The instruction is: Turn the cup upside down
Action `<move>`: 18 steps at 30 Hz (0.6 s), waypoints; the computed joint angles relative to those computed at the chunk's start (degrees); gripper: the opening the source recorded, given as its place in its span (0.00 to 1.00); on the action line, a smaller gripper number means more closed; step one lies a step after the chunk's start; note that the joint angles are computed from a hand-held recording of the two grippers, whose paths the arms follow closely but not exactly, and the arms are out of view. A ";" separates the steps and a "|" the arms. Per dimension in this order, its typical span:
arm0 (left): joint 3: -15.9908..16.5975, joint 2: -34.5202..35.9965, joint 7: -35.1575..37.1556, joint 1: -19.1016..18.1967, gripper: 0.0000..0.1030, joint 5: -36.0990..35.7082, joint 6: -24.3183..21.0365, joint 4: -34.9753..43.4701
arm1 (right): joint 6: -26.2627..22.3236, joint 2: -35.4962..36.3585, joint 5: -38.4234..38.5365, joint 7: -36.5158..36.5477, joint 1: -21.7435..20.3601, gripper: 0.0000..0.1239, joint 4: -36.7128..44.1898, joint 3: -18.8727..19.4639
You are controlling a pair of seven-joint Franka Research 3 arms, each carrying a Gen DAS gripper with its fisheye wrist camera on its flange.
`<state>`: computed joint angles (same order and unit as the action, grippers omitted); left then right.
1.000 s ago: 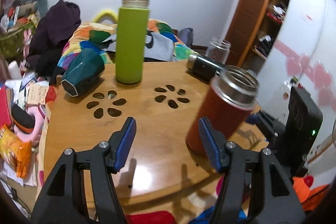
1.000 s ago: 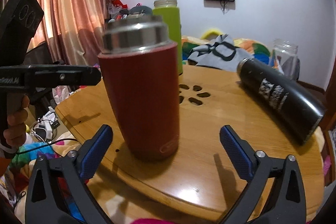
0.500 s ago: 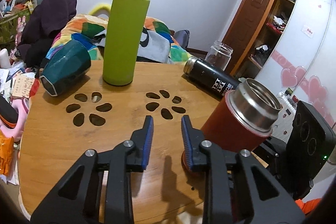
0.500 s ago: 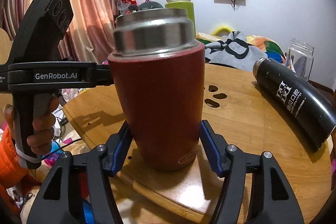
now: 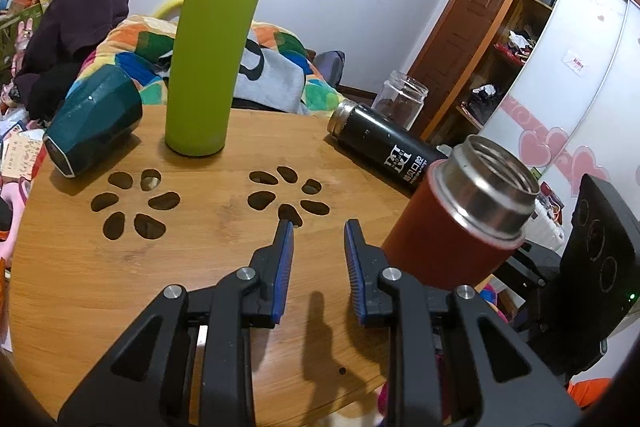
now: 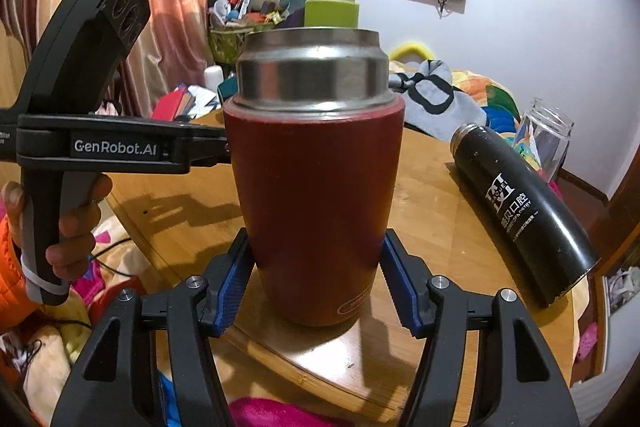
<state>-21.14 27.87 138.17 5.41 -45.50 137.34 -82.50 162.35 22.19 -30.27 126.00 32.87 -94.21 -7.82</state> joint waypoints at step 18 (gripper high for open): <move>0.30 2.23 -4.53 0.17 0.25 2.34 -0.22 2.36 | -4.38 5.34 10.48 -12.41 -1.86 0.47 8.14 2.60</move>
<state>-20.84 30.11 133.63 5.58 -43.15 137.12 -80.14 157.97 27.53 -19.79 113.59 31.01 -86.07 -5.21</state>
